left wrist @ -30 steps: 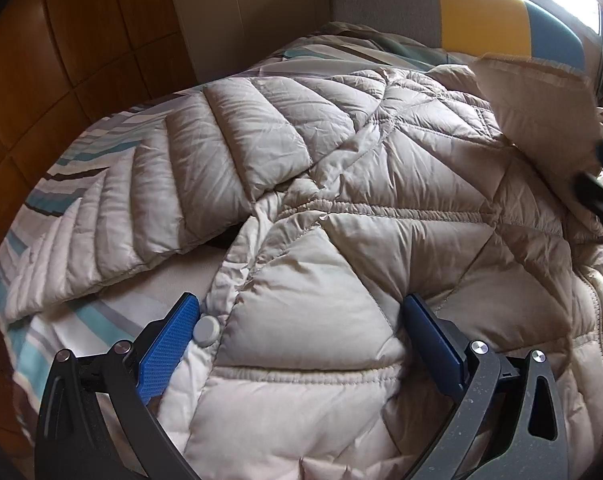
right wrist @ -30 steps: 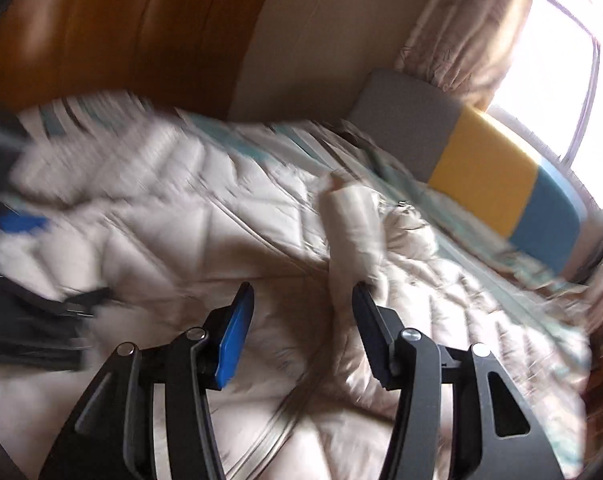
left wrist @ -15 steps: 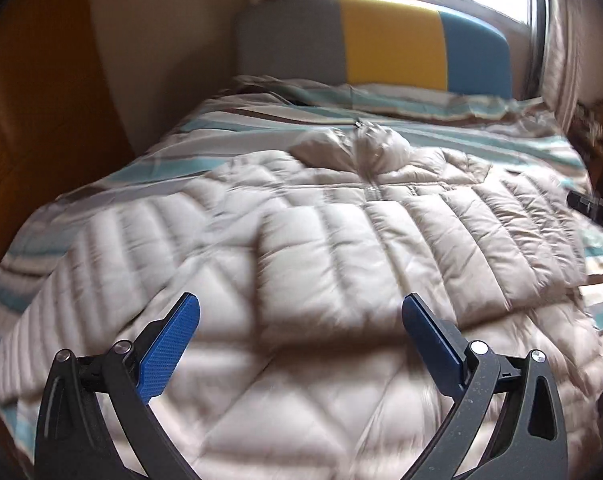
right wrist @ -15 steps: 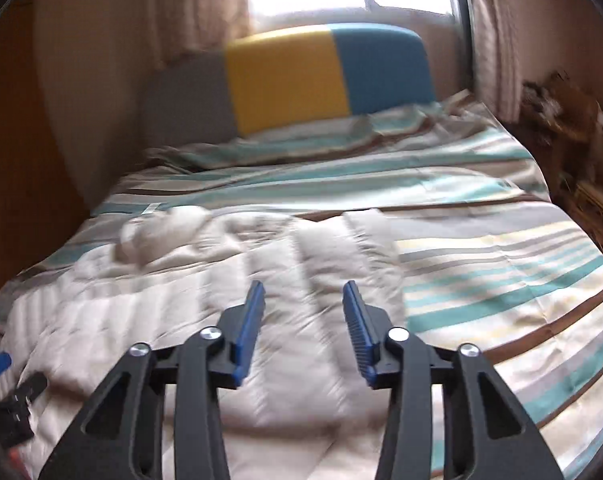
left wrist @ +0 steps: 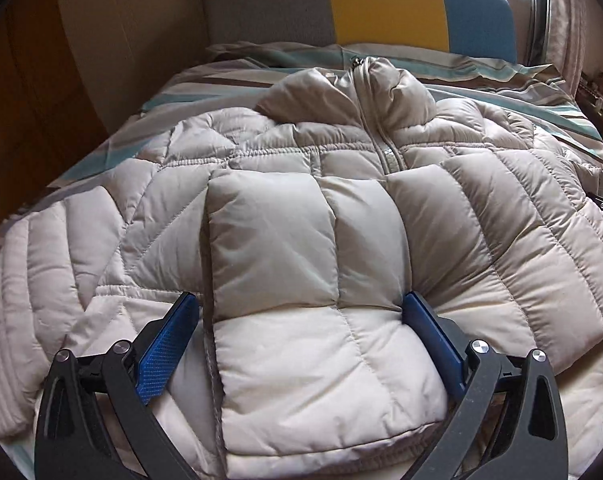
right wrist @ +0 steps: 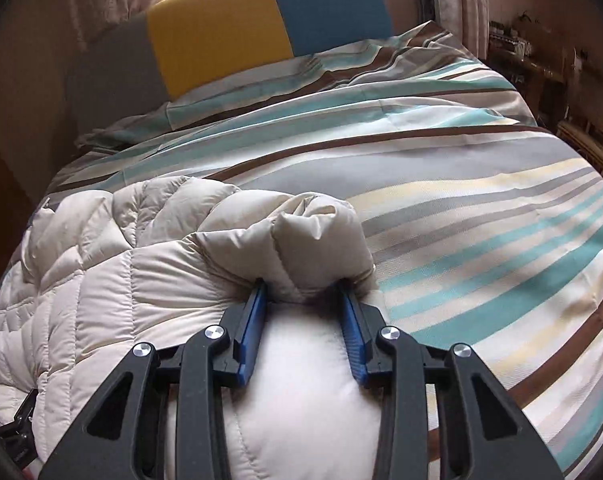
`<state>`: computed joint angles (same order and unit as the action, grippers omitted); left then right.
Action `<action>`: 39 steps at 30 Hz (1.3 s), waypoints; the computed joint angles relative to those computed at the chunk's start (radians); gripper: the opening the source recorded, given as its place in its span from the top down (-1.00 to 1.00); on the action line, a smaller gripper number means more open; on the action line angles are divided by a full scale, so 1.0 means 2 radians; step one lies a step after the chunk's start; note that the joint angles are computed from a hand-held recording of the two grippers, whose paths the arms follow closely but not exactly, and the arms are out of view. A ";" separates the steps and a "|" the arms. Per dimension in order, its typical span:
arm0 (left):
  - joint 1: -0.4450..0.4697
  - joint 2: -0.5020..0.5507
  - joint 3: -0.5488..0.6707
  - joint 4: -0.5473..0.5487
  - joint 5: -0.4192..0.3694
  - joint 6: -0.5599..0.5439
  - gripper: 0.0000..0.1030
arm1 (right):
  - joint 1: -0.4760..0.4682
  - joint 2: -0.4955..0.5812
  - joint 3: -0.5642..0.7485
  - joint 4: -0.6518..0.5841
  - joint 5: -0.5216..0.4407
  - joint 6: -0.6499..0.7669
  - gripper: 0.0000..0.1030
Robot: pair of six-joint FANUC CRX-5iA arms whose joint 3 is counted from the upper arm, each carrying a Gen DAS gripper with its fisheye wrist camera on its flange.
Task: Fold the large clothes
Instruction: 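Grasp the jacket side edge with the right gripper and fold it inward, then grasp the other sleeve cuff with the left gripper and lift it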
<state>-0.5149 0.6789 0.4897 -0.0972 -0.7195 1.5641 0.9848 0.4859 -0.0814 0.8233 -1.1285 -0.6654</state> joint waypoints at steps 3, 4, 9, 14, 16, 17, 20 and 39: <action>-0.002 -0.003 -0.006 -0.005 0.009 0.004 -0.94 | 0.004 -0.007 -0.009 0.008 0.000 -0.013 0.33; -0.001 -0.003 -0.007 -0.004 0.010 0.004 -0.94 | 0.011 -0.010 -0.008 0.013 -0.012 -0.018 0.33; -0.003 -0.002 -0.004 -0.008 0.010 0.007 -0.94 | 0.052 -0.019 -0.004 0.049 -0.046 -0.036 0.29; -0.003 -0.006 -0.011 -0.005 0.013 0.002 -0.94 | 0.069 -0.004 0.035 0.008 -0.091 -0.017 0.31; -0.002 -0.006 -0.012 -0.002 0.015 0.000 -0.94 | 0.064 -0.006 0.038 -0.018 -0.086 -0.019 0.33; -0.001 -0.005 -0.012 0.001 0.014 -0.002 -0.94 | 0.062 -0.021 0.017 -0.012 -0.066 -0.050 0.35; -0.003 -0.003 -0.007 -0.004 0.011 0.001 -0.94 | 0.062 -0.055 -0.024 0.013 -0.044 -0.112 0.36; 0.005 -0.009 -0.019 0.023 0.012 -0.019 -0.94 | 0.075 0.035 0.070 -0.047 -0.105 0.074 0.32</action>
